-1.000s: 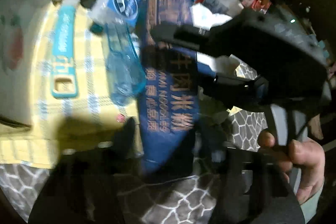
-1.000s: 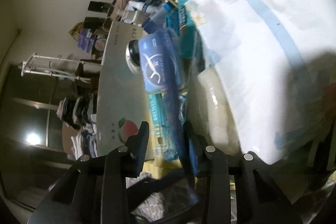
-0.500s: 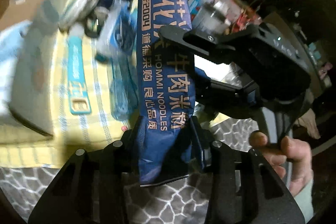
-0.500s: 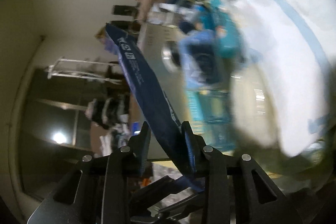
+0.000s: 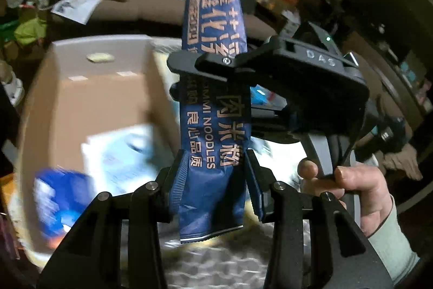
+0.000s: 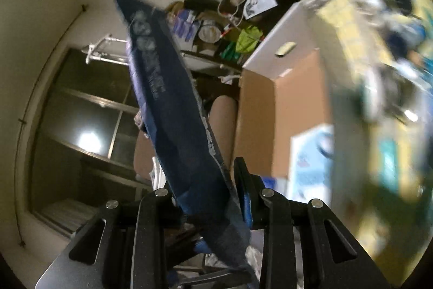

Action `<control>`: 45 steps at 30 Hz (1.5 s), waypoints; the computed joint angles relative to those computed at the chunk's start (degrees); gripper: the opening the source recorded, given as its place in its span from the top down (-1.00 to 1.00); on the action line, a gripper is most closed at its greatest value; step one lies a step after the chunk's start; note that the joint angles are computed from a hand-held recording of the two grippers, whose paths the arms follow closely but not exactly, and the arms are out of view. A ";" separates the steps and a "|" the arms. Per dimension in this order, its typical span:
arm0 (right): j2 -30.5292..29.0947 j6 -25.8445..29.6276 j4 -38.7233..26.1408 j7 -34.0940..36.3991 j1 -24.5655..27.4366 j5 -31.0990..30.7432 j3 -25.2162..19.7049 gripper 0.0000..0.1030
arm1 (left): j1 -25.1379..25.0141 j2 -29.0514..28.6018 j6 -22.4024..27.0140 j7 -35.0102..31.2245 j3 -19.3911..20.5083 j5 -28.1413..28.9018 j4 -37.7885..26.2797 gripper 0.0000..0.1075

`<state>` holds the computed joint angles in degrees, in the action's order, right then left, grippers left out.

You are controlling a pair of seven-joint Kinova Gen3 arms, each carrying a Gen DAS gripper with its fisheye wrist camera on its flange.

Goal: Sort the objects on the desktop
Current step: 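Carry the noodle packet with the right gripper and stand it inside the box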

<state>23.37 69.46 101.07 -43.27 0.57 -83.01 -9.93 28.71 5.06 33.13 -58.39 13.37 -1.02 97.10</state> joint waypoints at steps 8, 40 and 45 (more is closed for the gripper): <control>13.10 -12.23 -21.23 -14.58 -14.27 6.37 -2.63 0.39 | -10.15 2.97 3.98 -10.45 -5.03 3.06 -1.15 0.27; 24.41 -8.20 -48.57 -54.38 -22.71 57.03 -3.93 -0.61 | -16.82 -3.78 -9.14 -3.53 -5.13 11.26 15.53 -0.17; 27.59 -4.87 -51.96 -54.91 -24.00 58.88 -5.72 0.01 | -17.50 -6.55 -11.37 7.48 -0.69 1.59 17.84 -0.17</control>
<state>50.95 64.59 49.11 -98.17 -23.44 -24.12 -15.65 11.21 -1.49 21.77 -50.90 12.67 0.57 114.94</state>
